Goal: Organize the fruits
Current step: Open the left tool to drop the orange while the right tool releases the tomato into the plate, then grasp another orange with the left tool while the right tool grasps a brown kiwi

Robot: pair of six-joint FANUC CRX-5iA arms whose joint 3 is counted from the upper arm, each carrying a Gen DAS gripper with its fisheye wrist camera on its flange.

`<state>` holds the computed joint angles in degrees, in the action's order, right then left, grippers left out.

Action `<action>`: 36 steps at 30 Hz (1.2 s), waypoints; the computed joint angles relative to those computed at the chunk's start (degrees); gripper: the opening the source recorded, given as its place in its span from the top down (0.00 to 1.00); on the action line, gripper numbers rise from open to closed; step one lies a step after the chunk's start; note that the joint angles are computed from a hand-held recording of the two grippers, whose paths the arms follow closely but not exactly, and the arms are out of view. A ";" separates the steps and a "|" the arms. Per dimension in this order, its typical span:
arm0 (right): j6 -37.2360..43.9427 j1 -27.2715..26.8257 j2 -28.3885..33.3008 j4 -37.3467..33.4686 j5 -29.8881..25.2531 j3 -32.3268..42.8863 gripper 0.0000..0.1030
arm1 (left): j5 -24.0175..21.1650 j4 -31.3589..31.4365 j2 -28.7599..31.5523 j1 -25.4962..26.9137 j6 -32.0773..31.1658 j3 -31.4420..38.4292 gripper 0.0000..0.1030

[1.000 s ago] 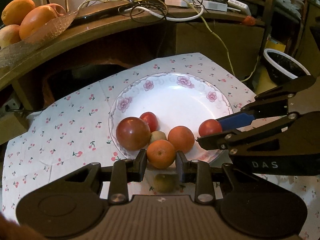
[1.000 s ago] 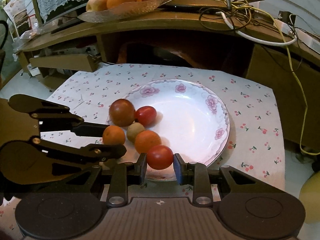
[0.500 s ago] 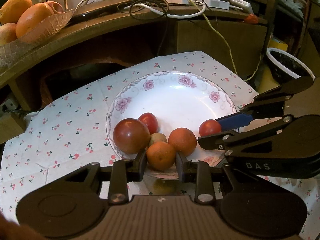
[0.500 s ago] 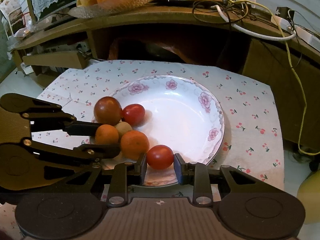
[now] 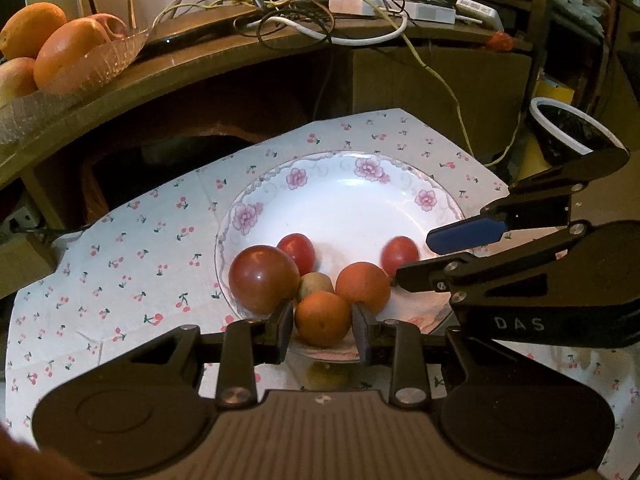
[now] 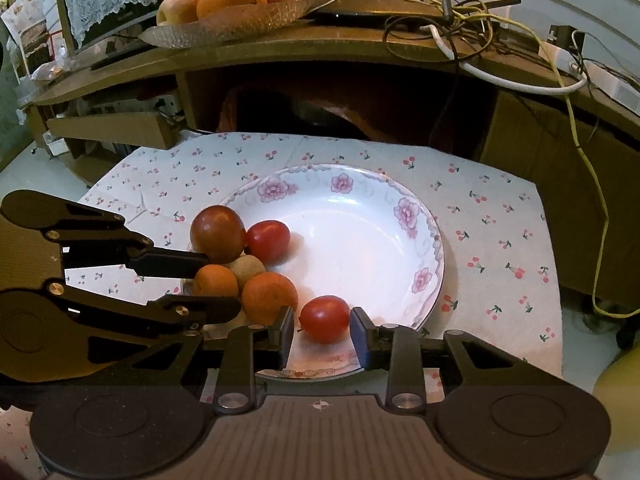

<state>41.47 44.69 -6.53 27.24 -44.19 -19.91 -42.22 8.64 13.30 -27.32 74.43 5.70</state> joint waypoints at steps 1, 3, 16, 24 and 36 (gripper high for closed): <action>-0.32 0.01 -0.16 0.39 0.22 -0.22 0.67 | 0.14 -0.08 -0.13 -0.03 -0.02 -0.08 0.63; -0.73 -0.05 -0.35 0.72 0.46 -0.34 0.67 | 0.44 -0.16 -0.49 -0.08 -0.13 -0.32 0.63; -3.64 0.32 -1.92 2.98 1.27 -1.52 0.67 | 0.82 0.13 -2.99 0.57 -0.89 -2.14 0.62; -2.01 1.35 -2.83 0.88 0.86 -1.11 0.67 | 0.50 1.39 -5.18 1.30 -3.08 -4.67 0.58; 1.32 2.93 -3.95 -4.30 -0.16 -0.38 0.64 | -1.79 2.09 -7.38 3.02 -5.57 -8.72 0.58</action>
<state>42.79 47.62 -10.48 22.94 -44.34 -20.28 -44.01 10.73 5.93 -24.30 68.86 -3.02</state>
